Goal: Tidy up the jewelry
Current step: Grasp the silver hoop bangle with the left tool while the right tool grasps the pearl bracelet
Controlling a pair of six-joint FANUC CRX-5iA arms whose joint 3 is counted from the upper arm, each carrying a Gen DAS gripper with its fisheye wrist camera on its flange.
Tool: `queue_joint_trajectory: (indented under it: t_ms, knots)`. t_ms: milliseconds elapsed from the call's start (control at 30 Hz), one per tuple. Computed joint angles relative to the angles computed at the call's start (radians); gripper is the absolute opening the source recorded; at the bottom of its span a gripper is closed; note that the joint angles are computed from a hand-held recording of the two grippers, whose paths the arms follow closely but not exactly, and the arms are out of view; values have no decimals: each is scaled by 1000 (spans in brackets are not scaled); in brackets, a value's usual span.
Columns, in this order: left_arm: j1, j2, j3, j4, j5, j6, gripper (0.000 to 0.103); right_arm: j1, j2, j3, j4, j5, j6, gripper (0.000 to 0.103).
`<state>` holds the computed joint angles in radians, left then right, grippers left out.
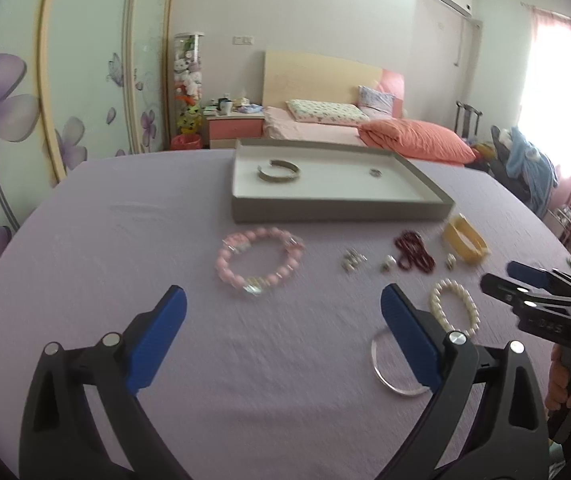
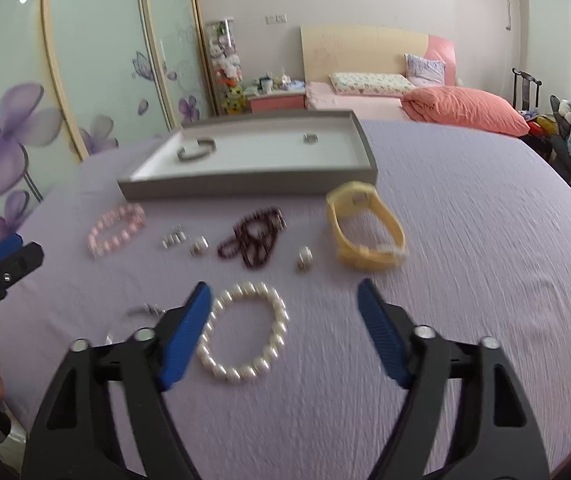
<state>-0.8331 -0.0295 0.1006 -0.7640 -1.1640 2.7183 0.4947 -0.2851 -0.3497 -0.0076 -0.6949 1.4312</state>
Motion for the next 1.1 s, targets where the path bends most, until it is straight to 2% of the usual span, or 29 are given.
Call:
queue_joint_trajectory:
  t_ms: [33,133,367,567,700,867,1100]
  knots:
    - [-4,10,6,5,3,-3,98,-9,8,9,-23,-18,16,56]
    - [-10,21,4,17,18,-10,98,-17,11,2,-45,-41,36,48]
    - [-17,41,12,32,17,-20,98,7,25,-7,-24,-63,27,38]
    - [-21,55,19,45,13,-28,98,56,25,-47,106,-37,-59,31]
    - [-11,64,20,75,28,-41,98,54,19,-52,100,-33,-40,11]
    - [-5,85,32,105,46,-67,98,42,8,-63,107,-28,-50,10]
    - [6,135,68,150,62,-111,100,-36,2,-43,45,-29,-43,10]
